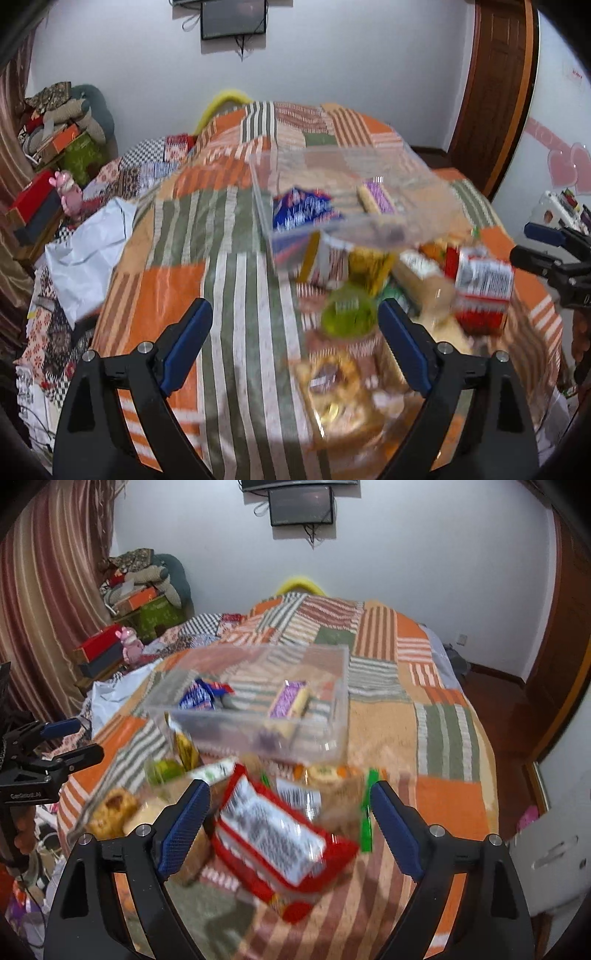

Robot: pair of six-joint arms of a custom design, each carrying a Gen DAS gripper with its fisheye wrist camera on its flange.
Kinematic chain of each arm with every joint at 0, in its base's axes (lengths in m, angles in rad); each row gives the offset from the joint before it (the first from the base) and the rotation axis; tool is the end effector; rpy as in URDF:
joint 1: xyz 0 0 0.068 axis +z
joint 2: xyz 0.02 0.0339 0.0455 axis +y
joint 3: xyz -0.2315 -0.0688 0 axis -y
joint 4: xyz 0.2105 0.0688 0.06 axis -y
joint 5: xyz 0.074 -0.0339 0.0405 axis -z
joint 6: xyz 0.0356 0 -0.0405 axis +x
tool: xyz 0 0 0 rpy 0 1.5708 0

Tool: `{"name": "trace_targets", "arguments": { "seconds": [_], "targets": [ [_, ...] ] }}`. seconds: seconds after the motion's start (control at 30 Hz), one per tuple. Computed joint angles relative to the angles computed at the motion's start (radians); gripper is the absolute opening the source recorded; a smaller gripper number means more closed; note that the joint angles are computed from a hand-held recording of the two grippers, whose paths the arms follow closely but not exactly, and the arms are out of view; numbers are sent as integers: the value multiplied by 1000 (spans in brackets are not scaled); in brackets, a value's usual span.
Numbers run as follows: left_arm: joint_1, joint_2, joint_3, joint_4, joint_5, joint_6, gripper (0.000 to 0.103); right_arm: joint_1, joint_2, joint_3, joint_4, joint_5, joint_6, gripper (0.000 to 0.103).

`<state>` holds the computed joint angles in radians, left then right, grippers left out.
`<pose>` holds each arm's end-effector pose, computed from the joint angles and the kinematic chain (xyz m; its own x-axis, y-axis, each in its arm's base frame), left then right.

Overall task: Organize snacks
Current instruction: 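Grasp the bread-roll pack with left tool while right tool grasps the red-and-white snack bag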

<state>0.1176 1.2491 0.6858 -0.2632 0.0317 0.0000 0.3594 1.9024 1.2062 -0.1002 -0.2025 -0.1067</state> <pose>0.2296 0.0260 0.1908 -0.7305 -0.0863 -0.6775 -0.0959 0.9951 -0.0233 0.3452 0.1374 0.1656 -0.6147 -0.3424 -0.7106 -0.5447 0.8358 0.0685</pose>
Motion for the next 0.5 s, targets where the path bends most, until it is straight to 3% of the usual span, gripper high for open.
{"name": "trace_targets", "arguments": {
  "seconds": [0.27,0.5],
  "targets": [
    [-22,8,-78,21,16,12,92,-23,2,-91,26,-23,28,89],
    [-23,79,-101,54,52,12,92,-28,102,-26,-13,-46,61,89]
  ]
}}
